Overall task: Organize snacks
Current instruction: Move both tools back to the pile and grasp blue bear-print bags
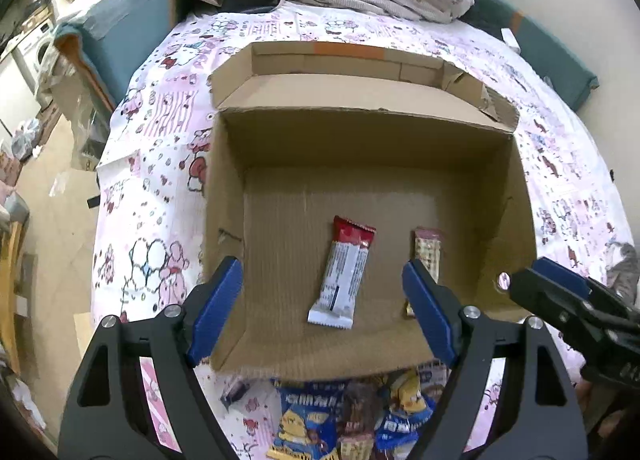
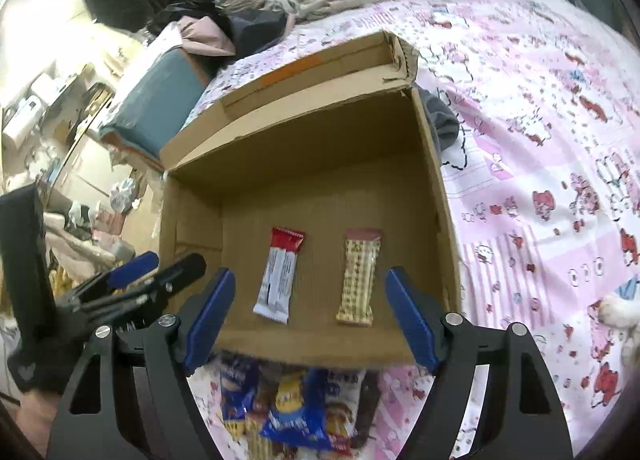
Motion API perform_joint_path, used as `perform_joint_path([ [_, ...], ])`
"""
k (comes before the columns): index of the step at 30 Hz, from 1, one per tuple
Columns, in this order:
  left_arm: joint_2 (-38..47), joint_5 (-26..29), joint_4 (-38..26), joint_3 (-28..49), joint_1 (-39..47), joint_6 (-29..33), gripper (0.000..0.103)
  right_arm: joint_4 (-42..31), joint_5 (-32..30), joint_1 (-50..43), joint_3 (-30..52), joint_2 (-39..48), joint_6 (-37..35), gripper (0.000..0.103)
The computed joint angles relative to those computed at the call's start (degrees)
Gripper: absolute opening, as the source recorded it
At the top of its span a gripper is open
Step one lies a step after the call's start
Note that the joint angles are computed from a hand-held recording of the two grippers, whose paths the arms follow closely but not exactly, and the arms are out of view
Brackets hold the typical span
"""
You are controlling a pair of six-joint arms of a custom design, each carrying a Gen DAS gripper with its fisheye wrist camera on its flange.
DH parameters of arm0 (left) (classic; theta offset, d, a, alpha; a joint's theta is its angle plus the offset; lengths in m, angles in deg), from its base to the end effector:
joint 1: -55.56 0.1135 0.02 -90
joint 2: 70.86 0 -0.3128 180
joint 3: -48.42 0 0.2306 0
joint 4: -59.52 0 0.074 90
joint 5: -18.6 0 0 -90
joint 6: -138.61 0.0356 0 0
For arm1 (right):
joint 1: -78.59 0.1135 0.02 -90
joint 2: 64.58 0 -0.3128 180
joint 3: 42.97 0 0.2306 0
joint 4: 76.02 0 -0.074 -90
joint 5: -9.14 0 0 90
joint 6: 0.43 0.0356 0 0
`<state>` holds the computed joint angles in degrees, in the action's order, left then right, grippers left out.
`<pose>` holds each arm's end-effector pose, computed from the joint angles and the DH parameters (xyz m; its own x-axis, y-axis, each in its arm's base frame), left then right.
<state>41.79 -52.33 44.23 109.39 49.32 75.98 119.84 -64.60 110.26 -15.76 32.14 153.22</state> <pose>0.3224 -0.0469 0.1222 -0.7068 0.5144 -0.4857 0.6247 0.7760 -0.0872 0.1767 0.0973 0.1210 -0.6293 0.6225 -0.4652 0.4532 0.7802 0.4310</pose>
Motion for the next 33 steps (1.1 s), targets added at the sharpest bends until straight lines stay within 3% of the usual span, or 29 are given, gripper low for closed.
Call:
perform_joint_path([
  [6,-2.88,4.43,-6.49,0.85,5.28,1.24,0.080,-9.33,6.66,14.04,-1.53,-1.29,14.90,0.082],
  [11,-5.21,5.00,-6.59,-1.77,9.15,7.05,0.080,-11.34,10.93,22.20,-3.18,-1.72,28.69,0.082],
  [13,-5.07,4.93,-5.60,-3.11,10.90,8.34,0.080,-14.45,12.04,23.63,-2.19,-2.99,29.82,0.082],
  [17,-4.25,6.76,-10.24,-2.49,15.18,9.97,0.080,-19.86,12.51,24.40,-0.03,-6.12,28.38,0.082],
  [26,-8.18,5.50,-14.55,-4.25,20.44,13.98,0.080,-13.83,9.83,24.16,-1.19,-6.64,27.04,0.082],
  [33,-0.29,-0.96,-10.57,-4.62,17.08,12.68,0.077,-4.71,5.54,22.96,-5.28,-3.91,28.76,0.082],
])
